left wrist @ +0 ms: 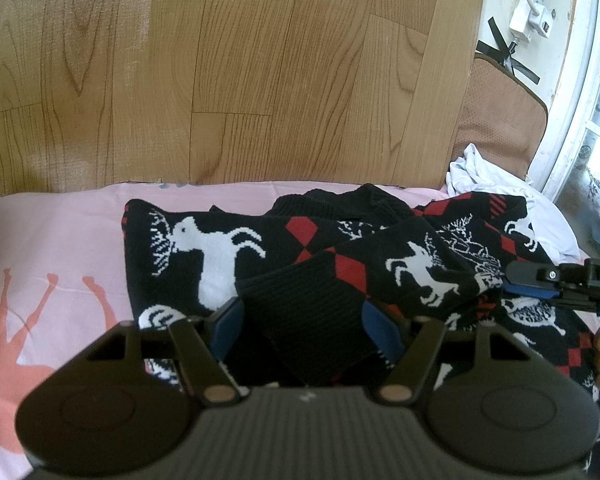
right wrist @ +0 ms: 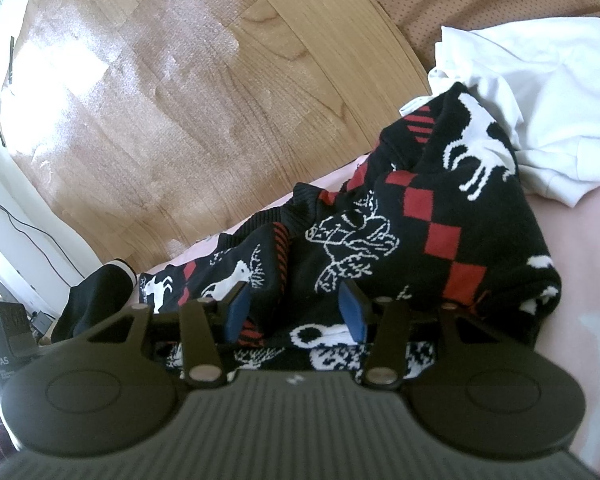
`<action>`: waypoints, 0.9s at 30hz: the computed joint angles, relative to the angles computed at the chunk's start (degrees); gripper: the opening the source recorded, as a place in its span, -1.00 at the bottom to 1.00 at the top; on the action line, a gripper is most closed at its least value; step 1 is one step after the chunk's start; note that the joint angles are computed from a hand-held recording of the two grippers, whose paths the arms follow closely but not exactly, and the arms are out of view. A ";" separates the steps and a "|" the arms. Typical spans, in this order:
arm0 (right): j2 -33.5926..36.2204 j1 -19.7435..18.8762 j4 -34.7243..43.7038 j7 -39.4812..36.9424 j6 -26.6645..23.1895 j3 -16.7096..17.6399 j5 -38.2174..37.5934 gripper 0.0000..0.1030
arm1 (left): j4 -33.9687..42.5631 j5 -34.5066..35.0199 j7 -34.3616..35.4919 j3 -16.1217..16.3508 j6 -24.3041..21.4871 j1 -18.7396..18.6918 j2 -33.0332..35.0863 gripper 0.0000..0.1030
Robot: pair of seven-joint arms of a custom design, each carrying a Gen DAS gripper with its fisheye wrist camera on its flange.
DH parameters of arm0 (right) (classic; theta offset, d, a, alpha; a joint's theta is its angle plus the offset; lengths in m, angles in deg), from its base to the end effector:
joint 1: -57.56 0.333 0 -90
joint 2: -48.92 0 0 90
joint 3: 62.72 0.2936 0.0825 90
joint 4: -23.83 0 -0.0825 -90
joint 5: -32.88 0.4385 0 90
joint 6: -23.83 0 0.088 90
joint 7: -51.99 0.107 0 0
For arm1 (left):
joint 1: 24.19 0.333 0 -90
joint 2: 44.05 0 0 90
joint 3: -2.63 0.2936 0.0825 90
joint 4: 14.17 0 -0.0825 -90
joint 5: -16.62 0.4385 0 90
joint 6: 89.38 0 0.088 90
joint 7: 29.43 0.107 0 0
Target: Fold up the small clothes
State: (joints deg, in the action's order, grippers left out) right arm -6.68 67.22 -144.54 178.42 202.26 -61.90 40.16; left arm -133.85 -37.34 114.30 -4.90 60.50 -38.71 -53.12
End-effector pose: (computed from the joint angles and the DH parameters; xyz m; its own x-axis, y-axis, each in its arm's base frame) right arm 0.3698 0.0572 0.5088 -0.1496 -0.7685 -0.6221 -0.4154 0.6198 -0.6658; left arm 0.5688 -0.2140 0.5225 -0.6713 -0.7171 0.1877 -0.5411 0.3010 -0.7853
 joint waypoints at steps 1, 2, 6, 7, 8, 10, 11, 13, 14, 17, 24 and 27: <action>0.00 0.00 0.00 -0.01 0.00 0.01 0.02 0.01 | 0.00 0.00 0.00 -0.01 0.00 0.01 0.00 0.30; -0.09 -0.01 -0.03 -0.08 -0.06 -0.05 0.02 0.01 | -0.02 0.02 -0.03 -0.03 0.01 0.01 -0.02 0.30; 0.01 -0.01 0.01 -0.07 -0.01 0.04 0.09 0.01 | 0.00 -0.02 0.02 -0.01 -0.02 0.02 -0.01 0.30; -0.07 0.00 -0.01 -0.13 -0.06 -0.03 0.09 0.01 | 0.00 -0.02 0.02 -0.02 -0.02 0.03 -0.01 0.30; -0.03 -0.02 0.00 -0.10 -0.04 0.03 0.11 0.01 | -0.02 0.01 -0.01 -0.04 0.00 0.02 -0.03 0.30; -0.07 -0.03 -0.01 -0.13 -0.08 0.02 0.11 0.01 | 0.00 -0.02 0.03 -0.02 -0.02 0.03 -0.01 0.30; -0.09 -0.03 -0.02 -0.15 -0.09 0.00 0.11 0.01 | 0.00 -0.02 0.03 -0.02 -0.02 0.03 -0.01 0.30; -0.01 -0.03 0.02 -0.11 -0.04 0.07 0.14 0.01 | 0.00 -0.02 0.03 -0.02 -0.02 0.03 -0.01 0.30; -0.04 -0.03 0.01 -0.14 -0.07 0.05 0.13 0.01 | 0.00 -0.02 0.03 -0.02 -0.02 0.03 -0.01 0.30; -0.09 -0.01 -0.02 -0.20 -0.10 -0.02 0.15 0.01 | 0.00 -0.04 0.06 -0.02 -0.04 0.04 -0.01 0.30; 0.00 -0.03 0.02 -0.12 -0.04 0.09 0.17 0.02 | 0.00 -0.03 0.07 -0.02 -0.04 0.04 -0.01 0.32; -0.01 -0.04 0.03 -0.12 -0.06 0.10 0.17 0.02 | -0.12 -0.11 0.11 -0.02 -0.04 -0.02 -0.13 0.33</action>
